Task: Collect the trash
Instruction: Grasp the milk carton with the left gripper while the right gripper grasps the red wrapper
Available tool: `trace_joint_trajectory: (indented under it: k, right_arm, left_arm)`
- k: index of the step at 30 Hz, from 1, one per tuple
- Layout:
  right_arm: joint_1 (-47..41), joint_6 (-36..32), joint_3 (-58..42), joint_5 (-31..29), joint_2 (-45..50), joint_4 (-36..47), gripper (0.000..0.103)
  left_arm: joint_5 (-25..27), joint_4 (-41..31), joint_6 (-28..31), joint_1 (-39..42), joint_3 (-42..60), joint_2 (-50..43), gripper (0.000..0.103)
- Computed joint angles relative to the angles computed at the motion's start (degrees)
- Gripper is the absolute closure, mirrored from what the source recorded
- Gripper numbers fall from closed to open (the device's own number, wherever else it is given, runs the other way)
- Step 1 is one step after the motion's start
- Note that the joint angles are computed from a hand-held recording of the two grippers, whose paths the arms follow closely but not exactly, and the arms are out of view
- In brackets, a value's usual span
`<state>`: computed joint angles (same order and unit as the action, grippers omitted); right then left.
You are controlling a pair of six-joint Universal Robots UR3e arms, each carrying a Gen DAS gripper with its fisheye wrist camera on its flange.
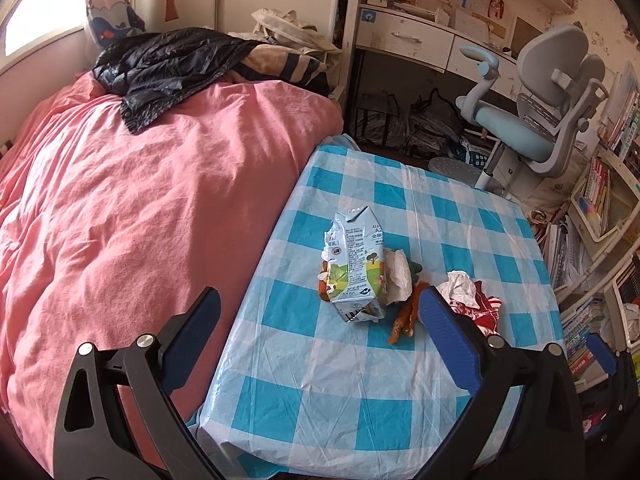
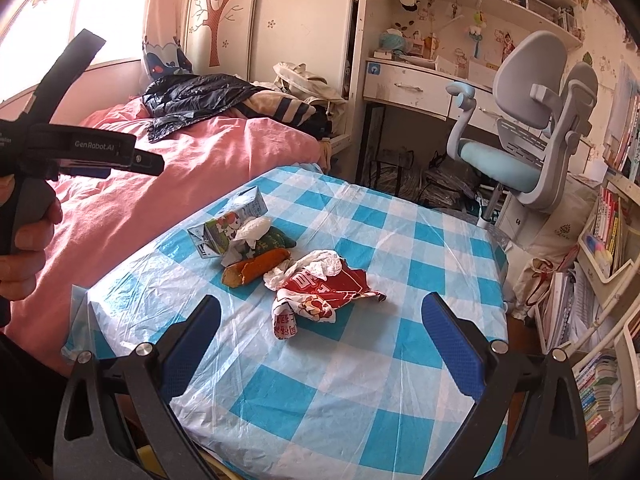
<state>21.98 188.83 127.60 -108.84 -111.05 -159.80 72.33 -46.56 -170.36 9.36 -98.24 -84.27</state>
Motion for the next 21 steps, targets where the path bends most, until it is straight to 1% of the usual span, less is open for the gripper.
trace_joint_trajectory:
  k: [3,7,11,13,15,18,21]
  right_arm:
    - [-1.0,-0.5,0.3,1.5,-0.8,0.9,0.006]
    - [-4.0,-0.7,0.8,6.6,-2.0,3.4,0.006]
    - [-5.0,-2.4,-0.7,9.0,0.6,3.4,0.007]
    - [-5.6,-4.3,-1.9,10.3,2.5,3.4,0.012]
    - [-7.6,-5.6,-2.7,13.3,3.5,3.7,0.029]
    - [-11.1,-6.3,-3.9,18.1,5.7,3.7,0.036]
    - [-11.2,-6.7,-5.9,19.5,9.3,3.3,0.039]
  left_arm:
    - [1.2,0.0,0.0,-0.4,0.3,-0.7,0.007]
    - [3.6,-1.8,-0.3,-1.1,2.2,-2.8,0.007]
    - [3.9,-4.0,-0.7,0.3,4.0,-5.3,0.007]
    - [4.6,-4.4,-0.2,0.3,5.3,-6.8,0.007]
    - [5.3,-3.7,0.6,0.0,5.9,-8.1,0.007]
    - [6.2,-3.0,0.8,-1.1,7.2,-10.2,0.007]
    - [6.6,-1.9,1.5,-3.6,9.1,-13.0,0.007]
